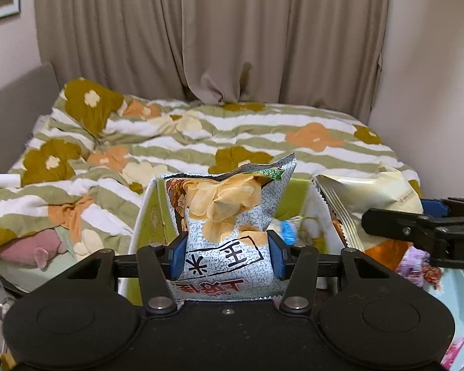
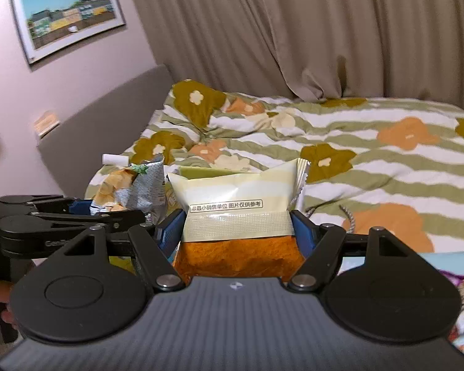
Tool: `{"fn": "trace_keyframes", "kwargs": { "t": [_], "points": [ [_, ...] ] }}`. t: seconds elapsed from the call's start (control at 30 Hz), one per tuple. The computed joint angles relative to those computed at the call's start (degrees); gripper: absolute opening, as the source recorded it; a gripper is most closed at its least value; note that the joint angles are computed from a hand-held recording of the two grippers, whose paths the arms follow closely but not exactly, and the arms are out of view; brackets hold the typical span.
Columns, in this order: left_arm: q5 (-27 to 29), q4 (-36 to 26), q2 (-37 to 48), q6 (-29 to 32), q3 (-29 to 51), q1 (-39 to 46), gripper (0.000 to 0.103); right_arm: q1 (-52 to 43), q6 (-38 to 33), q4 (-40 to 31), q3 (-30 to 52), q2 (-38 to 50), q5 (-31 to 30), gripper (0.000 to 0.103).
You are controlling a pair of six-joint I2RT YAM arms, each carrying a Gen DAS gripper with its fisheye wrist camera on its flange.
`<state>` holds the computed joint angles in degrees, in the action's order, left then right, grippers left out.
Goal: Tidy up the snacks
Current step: 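Lift both held bags and carry them toward the cardboard box, then open left tool over box while right tool releases cream-orange bag into box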
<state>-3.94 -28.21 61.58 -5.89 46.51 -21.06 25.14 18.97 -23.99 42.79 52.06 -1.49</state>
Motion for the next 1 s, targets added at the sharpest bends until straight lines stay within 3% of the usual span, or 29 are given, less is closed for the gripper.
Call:
{"fn": "trace_keyframes", "kwargs": {
  "t": [0.23,0.27,0.3,0.37,0.6,0.8,1.0],
  "points": [
    [11.8,5.0,14.2,8.8,4.7,9.9,0.057,7.3,8.6,4.2,3.5,13.0,10.0,0.088],
    [12.8,5.5,15.8,9.1,5.3,10.4,0.062,7.8,9.6,3.9,3.9,13.9,11.0,0.088],
    [13.8,6.2,17.4,9.5,5.8,11.2,0.079,8.3,10.6,3.7,4.3,14.9,12.0,0.088],
    [12.9,8.1,18.3,9.0,5.5,11.5,0.101,8.7,12.0,3.1,4.8,16.2,13.2,0.088],
    [10.7,9.4,13.2,9.7,0.5,11.6,0.102,9.3,13.1,1.1,6.1,18.5,14.3,0.088],
    [4.3,5.4,4.2,9.3,-3.2,9.8,0.102,8.4,10.6,1.5,6.0,18.4,10.9,0.088],
    [2.1,3.2,-1.4,8.1,-5.3,10.1,0.102,8.7,8.5,1.8,7.9,20.2,10.0,0.088]
  ]
}}
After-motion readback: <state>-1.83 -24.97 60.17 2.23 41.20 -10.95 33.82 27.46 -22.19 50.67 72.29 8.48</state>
